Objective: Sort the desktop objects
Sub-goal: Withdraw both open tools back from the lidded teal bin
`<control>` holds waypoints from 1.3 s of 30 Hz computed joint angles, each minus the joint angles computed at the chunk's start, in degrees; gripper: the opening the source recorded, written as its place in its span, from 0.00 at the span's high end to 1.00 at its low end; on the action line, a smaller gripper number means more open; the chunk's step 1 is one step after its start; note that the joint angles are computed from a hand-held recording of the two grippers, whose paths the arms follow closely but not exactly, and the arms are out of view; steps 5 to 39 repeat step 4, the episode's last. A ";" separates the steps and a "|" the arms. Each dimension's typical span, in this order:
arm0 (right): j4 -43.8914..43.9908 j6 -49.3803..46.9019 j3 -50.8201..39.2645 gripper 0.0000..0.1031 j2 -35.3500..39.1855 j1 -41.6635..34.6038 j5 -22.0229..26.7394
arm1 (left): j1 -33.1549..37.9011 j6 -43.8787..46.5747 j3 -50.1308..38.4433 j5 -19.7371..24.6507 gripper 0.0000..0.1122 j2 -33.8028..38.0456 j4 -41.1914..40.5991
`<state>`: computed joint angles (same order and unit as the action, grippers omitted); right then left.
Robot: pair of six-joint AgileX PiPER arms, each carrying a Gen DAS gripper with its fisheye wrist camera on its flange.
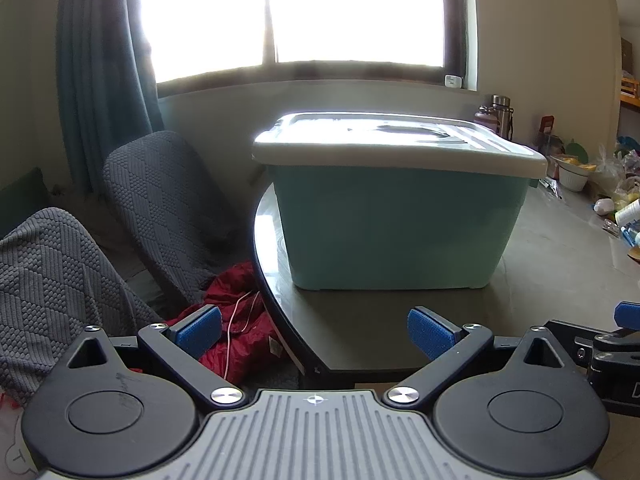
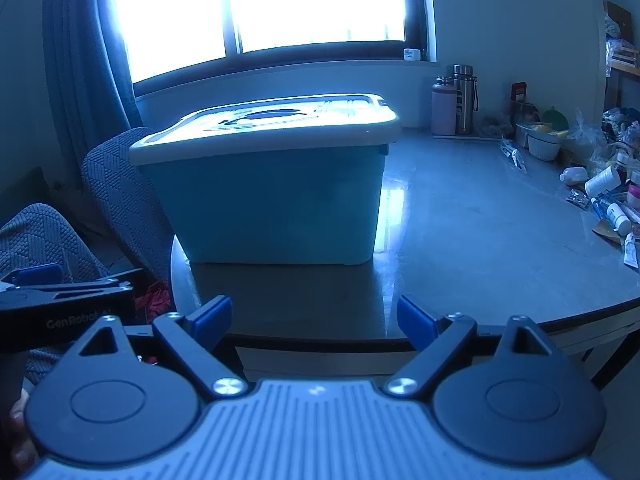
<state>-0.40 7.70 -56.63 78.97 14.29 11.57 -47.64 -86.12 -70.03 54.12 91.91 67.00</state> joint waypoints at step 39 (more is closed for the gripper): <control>1.30 -1.25 -0.06 0.13 0.02 -0.10 0.14 | -0.22 0.66 -0.32 0.73 0.10 0.07 -0.83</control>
